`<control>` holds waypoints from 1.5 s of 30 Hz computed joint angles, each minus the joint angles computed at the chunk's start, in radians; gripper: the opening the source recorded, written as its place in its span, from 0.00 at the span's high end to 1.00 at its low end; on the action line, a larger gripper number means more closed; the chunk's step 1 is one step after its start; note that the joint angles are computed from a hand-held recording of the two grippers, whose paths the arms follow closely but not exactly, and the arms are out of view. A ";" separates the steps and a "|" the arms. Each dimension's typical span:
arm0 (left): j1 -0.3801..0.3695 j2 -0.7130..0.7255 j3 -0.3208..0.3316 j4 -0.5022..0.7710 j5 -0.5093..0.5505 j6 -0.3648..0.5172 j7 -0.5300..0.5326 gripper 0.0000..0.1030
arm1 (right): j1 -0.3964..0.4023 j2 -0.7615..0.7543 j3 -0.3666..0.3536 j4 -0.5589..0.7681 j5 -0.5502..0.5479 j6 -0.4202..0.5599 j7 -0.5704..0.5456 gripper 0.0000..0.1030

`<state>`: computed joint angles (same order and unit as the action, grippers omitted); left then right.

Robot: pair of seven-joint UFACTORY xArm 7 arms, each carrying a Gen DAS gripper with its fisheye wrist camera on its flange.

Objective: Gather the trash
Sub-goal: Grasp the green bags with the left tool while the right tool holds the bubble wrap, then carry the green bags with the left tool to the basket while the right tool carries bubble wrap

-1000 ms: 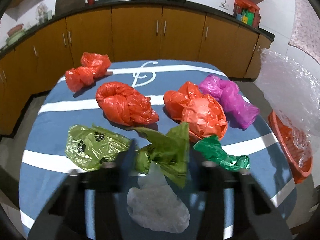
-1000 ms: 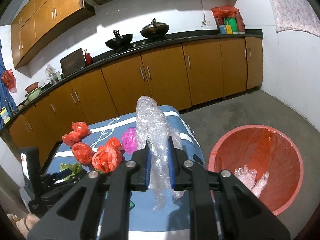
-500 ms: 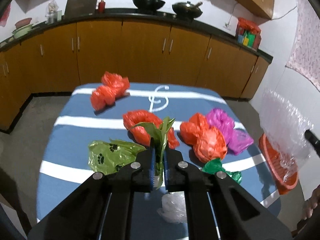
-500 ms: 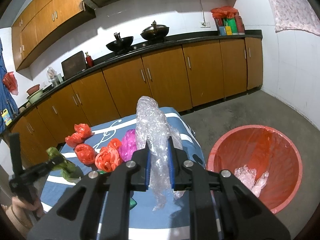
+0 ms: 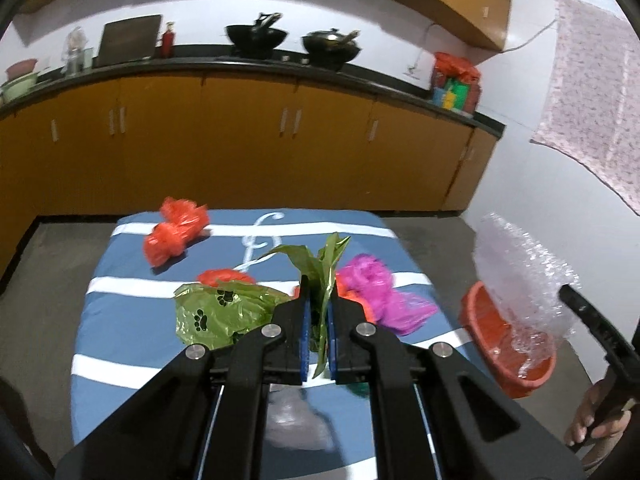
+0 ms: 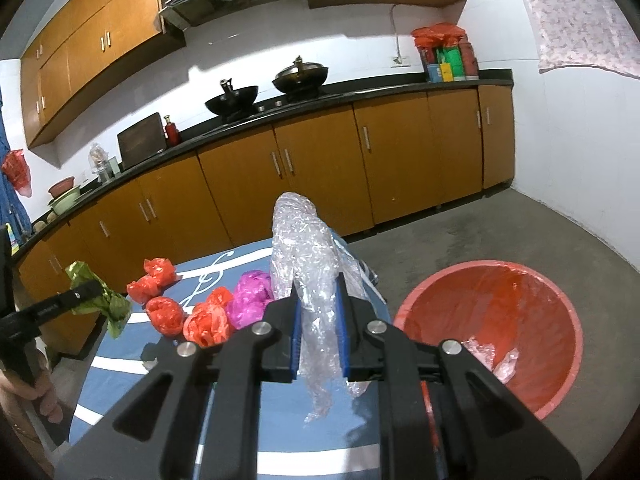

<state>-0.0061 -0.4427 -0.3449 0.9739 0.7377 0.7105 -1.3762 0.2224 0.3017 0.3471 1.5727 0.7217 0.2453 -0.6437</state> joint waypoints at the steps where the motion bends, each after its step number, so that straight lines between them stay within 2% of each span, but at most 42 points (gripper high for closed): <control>1: 0.000 0.018 -0.006 0.018 0.005 -0.007 0.002 0.94 | -0.004 -0.004 -0.002 -0.005 0.002 -0.003 -0.001 0.85; 5: -0.018 0.101 -0.019 0.095 0.041 -0.021 0.010 0.94 | -0.018 -0.015 -0.013 -0.020 0.003 -0.012 -0.005 0.85; 9: -0.067 0.216 -0.016 0.200 0.093 -0.030 0.022 0.94 | -0.028 -0.017 -0.031 -0.027 -0.016 -0.020 0.011 0.85; 15: -0.157 0.384 0.015 0.355 0.139 -0.060 0.053 0.94 | -0.058 -0.014 -0.063 -0.036 -0.054 -0.031 0.051 0.85; 22: -0.268 0.584 0.070 0.554 0.147 -0.117 0.122 0.94 | -0.094 0.014 -0.096 -0.025 -0.136 -0.035 0.132 0.85; 27: -0.334 0.725 0.109 0.705 0.109 -0.146 0.208 0.94 | -0.121 0.051 -0.110 0.002 -0.195 -0.031 0.186 0.85; 33: -0.385 0.838 0.153 0.825 0.025 -0.175 0.303 0.94 | -0.147 0.091 -0.109 0.031 -0.250 -0.034 0.233 0.85; 45: -0.452 0.967 0.236 0.939 -0.161 -0.218 0.469 0.94 | -0.160 0.194 -0.110 0.131 -0.348 -0.012 0.320 0.85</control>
